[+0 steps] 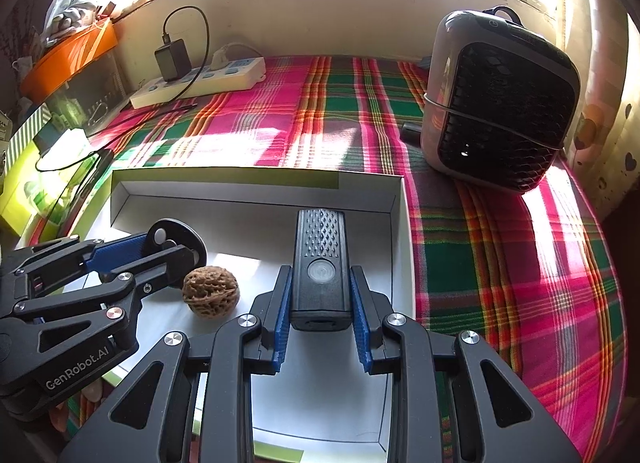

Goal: Organize objects
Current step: 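Carry the black speaker and black remote in both tools into the box, then open both tools to set the speaker and remote in the box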

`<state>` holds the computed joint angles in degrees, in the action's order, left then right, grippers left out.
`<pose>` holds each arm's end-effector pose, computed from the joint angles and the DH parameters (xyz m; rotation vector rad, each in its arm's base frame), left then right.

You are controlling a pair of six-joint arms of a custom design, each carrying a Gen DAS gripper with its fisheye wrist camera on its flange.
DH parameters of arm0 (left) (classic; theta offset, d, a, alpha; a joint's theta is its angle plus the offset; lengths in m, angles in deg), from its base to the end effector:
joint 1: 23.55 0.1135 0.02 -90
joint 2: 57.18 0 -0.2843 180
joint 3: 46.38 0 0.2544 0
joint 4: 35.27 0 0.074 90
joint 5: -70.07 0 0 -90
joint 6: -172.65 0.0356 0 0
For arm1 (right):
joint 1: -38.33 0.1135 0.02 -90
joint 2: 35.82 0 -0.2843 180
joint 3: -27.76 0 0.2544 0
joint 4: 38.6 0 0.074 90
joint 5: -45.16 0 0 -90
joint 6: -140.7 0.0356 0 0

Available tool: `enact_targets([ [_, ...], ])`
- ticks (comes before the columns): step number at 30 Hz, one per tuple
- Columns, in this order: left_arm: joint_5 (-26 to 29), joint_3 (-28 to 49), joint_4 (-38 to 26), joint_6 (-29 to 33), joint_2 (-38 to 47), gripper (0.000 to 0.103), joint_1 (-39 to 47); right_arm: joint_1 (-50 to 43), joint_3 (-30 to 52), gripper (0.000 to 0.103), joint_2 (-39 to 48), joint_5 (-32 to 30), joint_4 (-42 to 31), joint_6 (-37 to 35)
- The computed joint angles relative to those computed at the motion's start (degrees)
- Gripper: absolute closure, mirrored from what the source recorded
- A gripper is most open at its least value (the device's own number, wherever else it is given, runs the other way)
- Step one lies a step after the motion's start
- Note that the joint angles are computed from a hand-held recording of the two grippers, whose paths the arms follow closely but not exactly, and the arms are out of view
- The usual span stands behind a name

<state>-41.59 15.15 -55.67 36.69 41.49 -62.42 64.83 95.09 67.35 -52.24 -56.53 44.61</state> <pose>0.2598 -0.1926 0.1506 -0.2904 2.4601 -0.1363 0.3162 0.1628 0.1532 -0.7596 2.4082 0.3070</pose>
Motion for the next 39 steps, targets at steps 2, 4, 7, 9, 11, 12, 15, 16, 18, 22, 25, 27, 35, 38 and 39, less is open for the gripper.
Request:
enact_targets([
  [2, 0.00, 0.18, -0.07, 0.07, 0.14, 0.074, 0.01, 0.12, -0.04, 0.075, 0.13, 0.09, 0.24, 0.12],
  [4, 0.01, 0.33, -0.17, 0.18, 0.26, 0.074, 0.00, 0.22, -0.05, 0.075, 0.09, 0.28, 0.28, 0.12],
  [7, 0.46, 0.56, -0.13, 0.16, 0.54, 0.074, 0.15, 0.19, 0.09, 0.075, 0.21, 0.15, 0.13, -0.11],
  [9, 0.71, 0.69, -0.05, 0.23, 0.81, 0.074, 0.17, 0.27, 0.07, 0.075, 0.22, 0.26, 0.16, -0.16],
  [11, 0.79, 1.15, -0.60, 0.25, 1.27, 0.074, 0.13, 0.23, 0.09, 0.075, 0.24, 0.26, 0.17, -0.16],
  [12, 0.62, 1.25, -0.82, 0.15, 1.35, 0.074, 0.09, 0.22, 0.03, 0.075, 0.20, 0.26, 0.24, -0.17],
  [15, 0.54, 1.32, -0.93, 0.16, 1.38, 0.074, 0.06, 0.33, 0.15, 0.075, 0.26, 0.49, 0.10, -0.20],
  [16, 0.45, 1.38, -1.02, 0.06, 1.43, 0.074, 0.03, 0.33, 0.21, 0.075, 0.30, 0.57, 0.04, -0.25],
  [18, 0.30, 1.57, -1.34, -0.09, 1.53, 0.073, -0.02, 0.33, 0.21, 0.074, 0.26, 0.53, 0.03, -0.21],
  [22, 0.17, 1.49, -1.41, -0.58, 1.49, 0.073, 0.01, 0.34, -0.01, 0.071, 0.14, 0.03, 0.22, -0.18],
  [25, -0.20, 1.31, -1.49, -0.97, 1.26, 0.073, -0.13, 0.52, -0.37, 0.065, -0.24, -0.09, 0.47, -0.33],
  [27, -0.32, 1.28, -1.60, -0.97, 1.08, 0.073, -0.22, 0.69, -0.73, 0.062, -0.58, 0.38, 0.88, -0.20],
  [35, -1.16, 0.67, -2.22, -1.53, -0.34, 0.069, -1.09, 0.55, -1.90, 0.061, -2.15, 0.62, 0.81, 0.14],
  [38, -1.90, 0.24, -2.78, -2.26, -1.42, 0.069, -1.97, 0.56, -2.99, 0.061, -3.39, 0.79, 1.15, 0.32],
  [39, -2.12, 0.03, -2.94, -2.53, -1.83, 0.069, -2.25, 0.51, -3.40, 0.061, -3.89, 0.68, 1.31, 0.30],
])
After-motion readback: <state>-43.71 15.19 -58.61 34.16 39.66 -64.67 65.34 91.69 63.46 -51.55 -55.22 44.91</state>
